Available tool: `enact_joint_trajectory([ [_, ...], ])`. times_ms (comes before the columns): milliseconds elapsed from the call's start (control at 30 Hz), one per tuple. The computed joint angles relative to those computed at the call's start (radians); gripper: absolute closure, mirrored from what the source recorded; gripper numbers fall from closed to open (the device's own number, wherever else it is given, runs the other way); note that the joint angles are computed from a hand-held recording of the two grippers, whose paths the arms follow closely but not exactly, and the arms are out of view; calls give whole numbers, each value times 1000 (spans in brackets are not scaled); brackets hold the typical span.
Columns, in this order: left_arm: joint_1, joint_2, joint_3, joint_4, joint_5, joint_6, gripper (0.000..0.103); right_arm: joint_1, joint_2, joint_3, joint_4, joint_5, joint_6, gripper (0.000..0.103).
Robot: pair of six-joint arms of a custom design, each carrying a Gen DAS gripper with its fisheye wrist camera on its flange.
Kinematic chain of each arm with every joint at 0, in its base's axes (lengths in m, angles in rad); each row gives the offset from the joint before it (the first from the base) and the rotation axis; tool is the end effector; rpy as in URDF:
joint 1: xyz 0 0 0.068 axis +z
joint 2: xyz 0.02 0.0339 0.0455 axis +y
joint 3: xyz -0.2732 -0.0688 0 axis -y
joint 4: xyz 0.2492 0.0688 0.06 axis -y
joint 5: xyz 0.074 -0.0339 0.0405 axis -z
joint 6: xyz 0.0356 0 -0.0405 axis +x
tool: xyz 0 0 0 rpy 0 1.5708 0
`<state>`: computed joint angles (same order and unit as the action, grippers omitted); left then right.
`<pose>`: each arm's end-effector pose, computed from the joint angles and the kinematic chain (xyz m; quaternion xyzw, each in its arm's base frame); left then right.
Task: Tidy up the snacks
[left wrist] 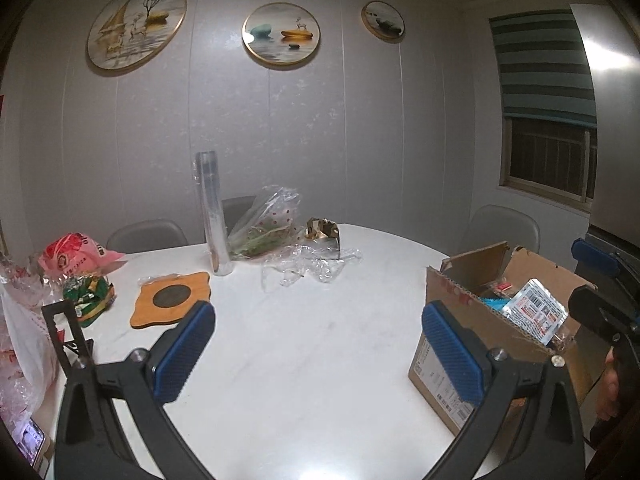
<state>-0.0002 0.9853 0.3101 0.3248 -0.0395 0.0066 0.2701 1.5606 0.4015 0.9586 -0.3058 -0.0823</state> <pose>0.2040 0.0014 0.1947 -0.0085 0.8194 0.0180 0.5729 0.2648 0.0844 0.1608 -0.2290 0.7365 0.1761 0.6116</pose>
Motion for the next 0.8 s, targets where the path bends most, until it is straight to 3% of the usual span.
enact_joint_trajectory([
  [800, 27, 8, -6, 0, 35, -2, 1, 34, -18, -7, -43, 68, -1, 0],
])
